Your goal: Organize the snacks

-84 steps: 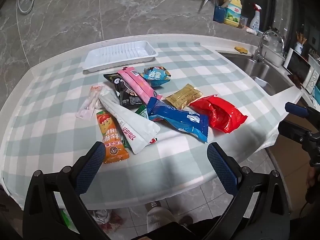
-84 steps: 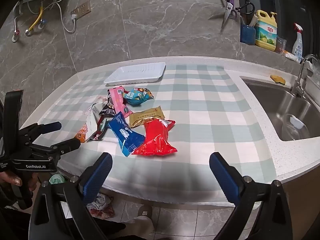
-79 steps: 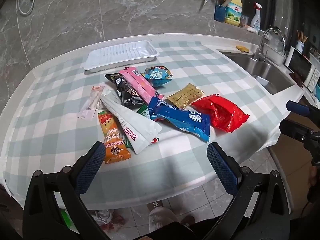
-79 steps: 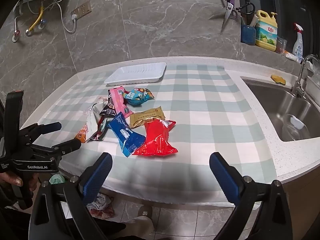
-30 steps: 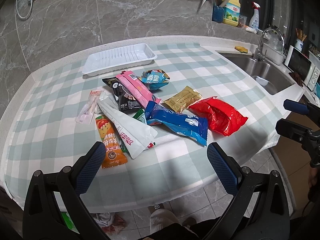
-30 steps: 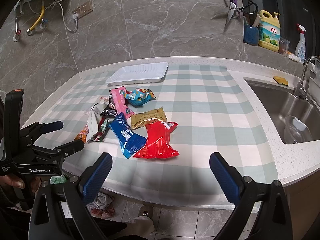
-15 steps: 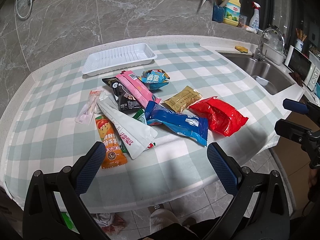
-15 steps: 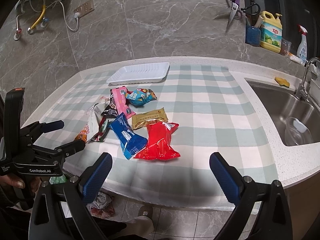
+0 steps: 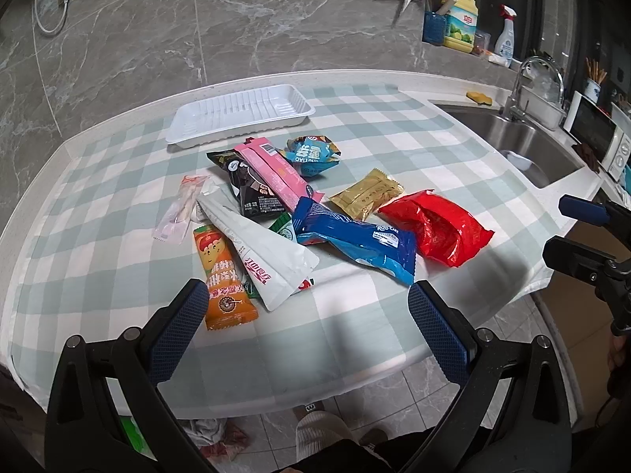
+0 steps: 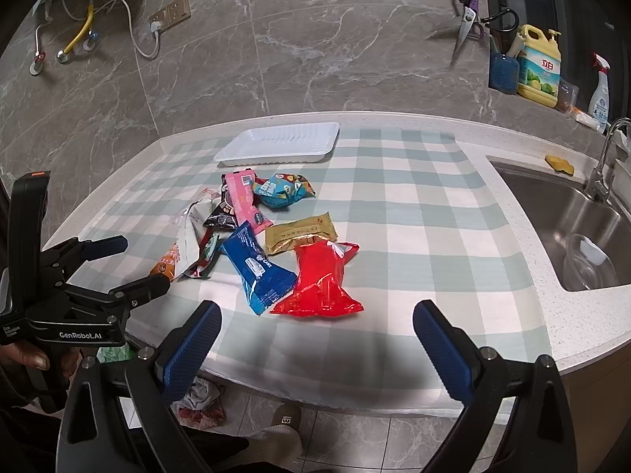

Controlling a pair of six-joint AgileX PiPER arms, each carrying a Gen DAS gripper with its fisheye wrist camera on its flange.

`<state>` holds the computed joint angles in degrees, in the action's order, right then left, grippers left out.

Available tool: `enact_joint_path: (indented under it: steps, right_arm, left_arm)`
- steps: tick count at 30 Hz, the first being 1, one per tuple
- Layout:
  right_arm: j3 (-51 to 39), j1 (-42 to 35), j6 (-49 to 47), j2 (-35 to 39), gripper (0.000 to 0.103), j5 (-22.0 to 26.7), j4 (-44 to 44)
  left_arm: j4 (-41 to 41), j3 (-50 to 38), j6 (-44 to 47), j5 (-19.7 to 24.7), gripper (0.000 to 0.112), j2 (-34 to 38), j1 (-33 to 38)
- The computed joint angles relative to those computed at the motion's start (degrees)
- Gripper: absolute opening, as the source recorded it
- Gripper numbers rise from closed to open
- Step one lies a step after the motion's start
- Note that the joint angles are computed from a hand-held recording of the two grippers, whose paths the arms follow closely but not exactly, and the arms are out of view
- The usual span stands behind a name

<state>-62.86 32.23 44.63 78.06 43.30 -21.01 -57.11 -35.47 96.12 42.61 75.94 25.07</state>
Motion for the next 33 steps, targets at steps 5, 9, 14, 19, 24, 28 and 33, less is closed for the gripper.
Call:
enact_joint_path:
  steps: [5, 9, 14, 19, 24, 28, 33]
  right_arm:
    - [-0.9, 1.7, 1.9, 1.5, 0.100, 0.1, -1.0]
    - [-0.7, 1.6, 1.2, 1.3, 0.100, -0.2, -0.4]
    - [-0.6, 0.5, -1.2, 1.6, 0.100, -1.0, 1.9]
    - [-1.9, -0.5, -4.1, 3.5, 0.100, -1.5, 4.4]
    - [-3.6, -1.8, -7.2, 6.4, 0.100, -2.2, 7.0]
    - [-5.4, -3.0, -10.2, 9.2, 0.099, -3.2, 9.2]
    - [-8.0, -5.5, -16.2, 13.1, 0.080, -3.6, 14.7]
  left_arm:
    - [-0.5, 0.1, 1.2, 0.3, 0.102, 0.2, 1.1]
    - [-0.3, -0.1, 0.7, -0.2, 0.102, 0.7, 1.1]
    - [1.0, -0.7, -0.8, -1.4, 0.102, 1.7, 0.6]
    - [2.3, -2.7, -3.8, -2.6, 0.102, 4.6, 0.0]
    - [4.0, -6.8, -8.0, -2.3, 0.102, 9.4, -0.1]
    - [5.1, -11.8, -12.9, -0.6, 0.101, 14.0, 0.2]
    - [7.4, -20.5, -20.0, 4.6, 0.066, 21.0, 0.5]
